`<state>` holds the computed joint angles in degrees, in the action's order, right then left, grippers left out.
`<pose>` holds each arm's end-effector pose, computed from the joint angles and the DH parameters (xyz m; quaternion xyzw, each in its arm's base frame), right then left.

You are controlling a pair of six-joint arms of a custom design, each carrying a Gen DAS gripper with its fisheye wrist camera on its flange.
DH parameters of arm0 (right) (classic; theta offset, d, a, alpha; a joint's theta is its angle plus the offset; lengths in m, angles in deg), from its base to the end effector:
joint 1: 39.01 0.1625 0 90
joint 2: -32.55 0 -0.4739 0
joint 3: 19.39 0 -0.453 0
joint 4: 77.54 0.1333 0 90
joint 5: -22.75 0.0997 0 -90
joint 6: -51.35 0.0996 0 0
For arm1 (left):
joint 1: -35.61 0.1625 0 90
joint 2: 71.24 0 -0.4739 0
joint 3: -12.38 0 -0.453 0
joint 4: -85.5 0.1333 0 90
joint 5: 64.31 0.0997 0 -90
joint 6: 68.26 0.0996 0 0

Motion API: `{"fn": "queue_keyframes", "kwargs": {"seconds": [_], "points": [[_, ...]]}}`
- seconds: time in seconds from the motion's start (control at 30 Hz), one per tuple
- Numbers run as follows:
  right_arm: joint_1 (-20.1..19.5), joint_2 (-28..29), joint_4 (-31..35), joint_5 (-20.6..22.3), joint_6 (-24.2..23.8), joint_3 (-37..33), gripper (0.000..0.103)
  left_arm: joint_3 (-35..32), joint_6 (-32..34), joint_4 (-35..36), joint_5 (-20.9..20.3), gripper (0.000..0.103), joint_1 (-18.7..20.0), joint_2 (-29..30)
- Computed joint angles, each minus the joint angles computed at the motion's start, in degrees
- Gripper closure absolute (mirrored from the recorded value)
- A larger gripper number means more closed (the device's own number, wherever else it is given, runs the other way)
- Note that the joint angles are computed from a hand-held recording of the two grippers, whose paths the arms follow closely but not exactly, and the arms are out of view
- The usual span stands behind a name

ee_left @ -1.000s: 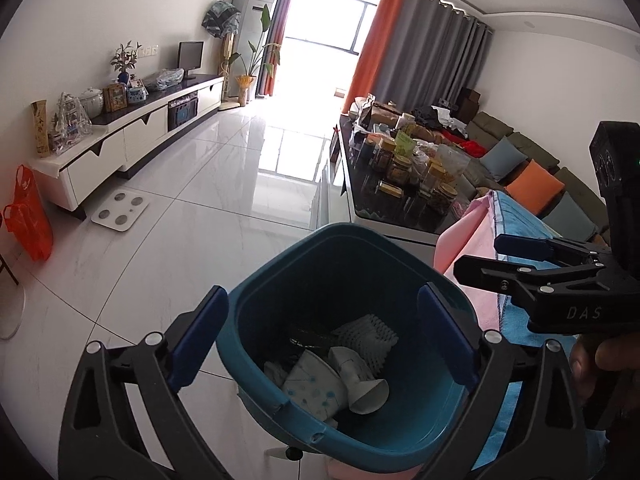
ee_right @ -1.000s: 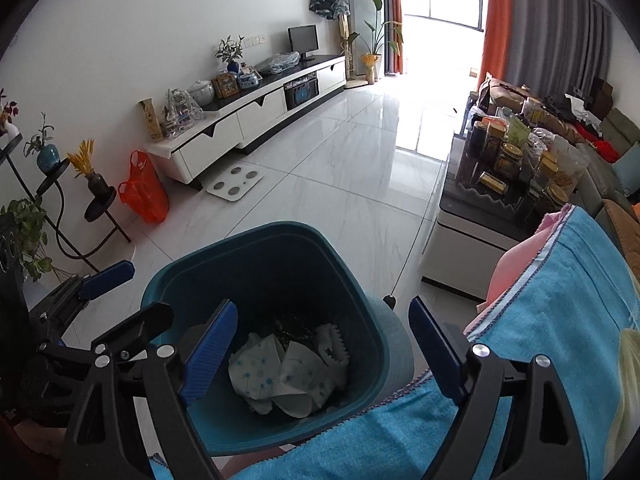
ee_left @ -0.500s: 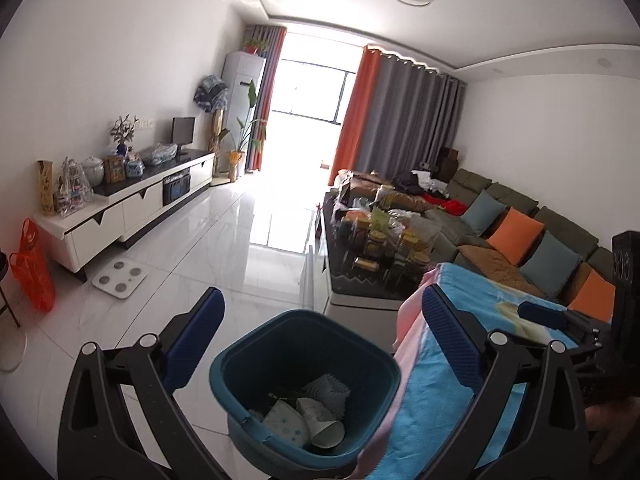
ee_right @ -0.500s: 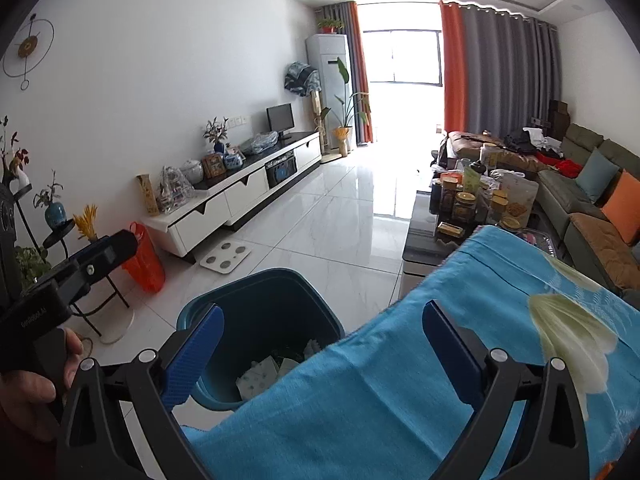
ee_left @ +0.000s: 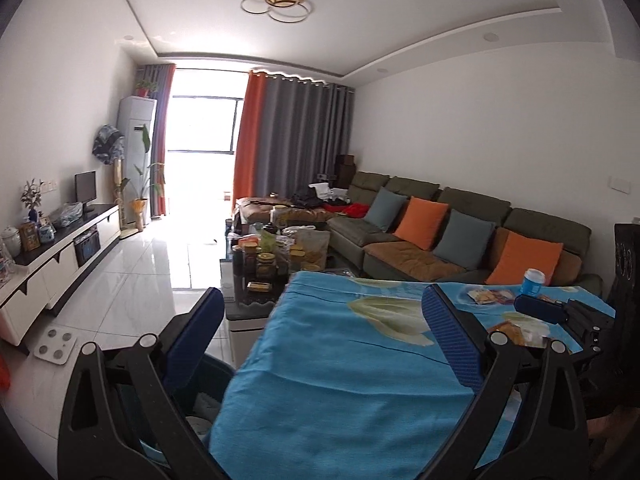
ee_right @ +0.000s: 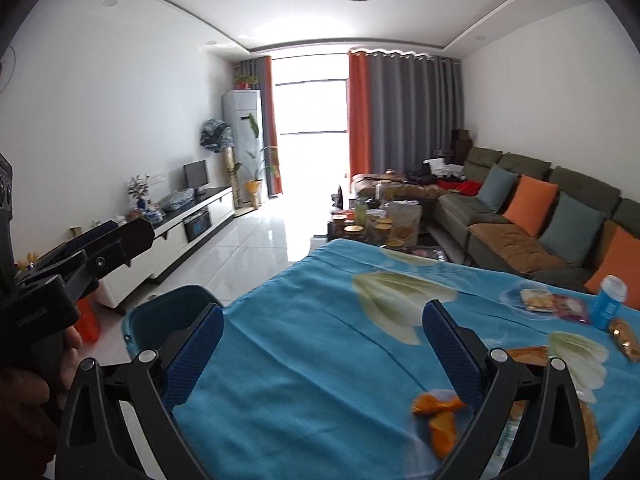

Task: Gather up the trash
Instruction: 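Return both tools over the bed toward the orange peel pieces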

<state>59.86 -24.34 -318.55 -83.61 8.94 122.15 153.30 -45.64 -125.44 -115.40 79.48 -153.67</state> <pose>0.1701 -0.4073 0.1614 0.2883 -0.7806 0.4843 0.2703 -0.1627 -0.4281 0.2986 0.3127 0.7630 -0.5366 0.1793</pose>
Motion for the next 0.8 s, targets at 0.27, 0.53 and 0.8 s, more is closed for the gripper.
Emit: {"fn": "queue_keyframes", "kwargs": {"seconds": [0.27,0.53,0.8], "points": [[-5.48,0.73,-18.17,-6.07,-2.05,7.05,0.007,2.61,-4.61,2.58,-3.86,0.006,-4.0,4.76],[-7.68,2.25,-24.47,-7.29,-0.08,11.81,0.007,4.59,-4.86,2.94,-7.02,0.006,-5.74,6.76],[-8.46,1.99,-23.12,-5.64,3.78,13.29,0.007,5.64,-4.53,3.74,-7.0,0.006,-5.82,6.41]]}}
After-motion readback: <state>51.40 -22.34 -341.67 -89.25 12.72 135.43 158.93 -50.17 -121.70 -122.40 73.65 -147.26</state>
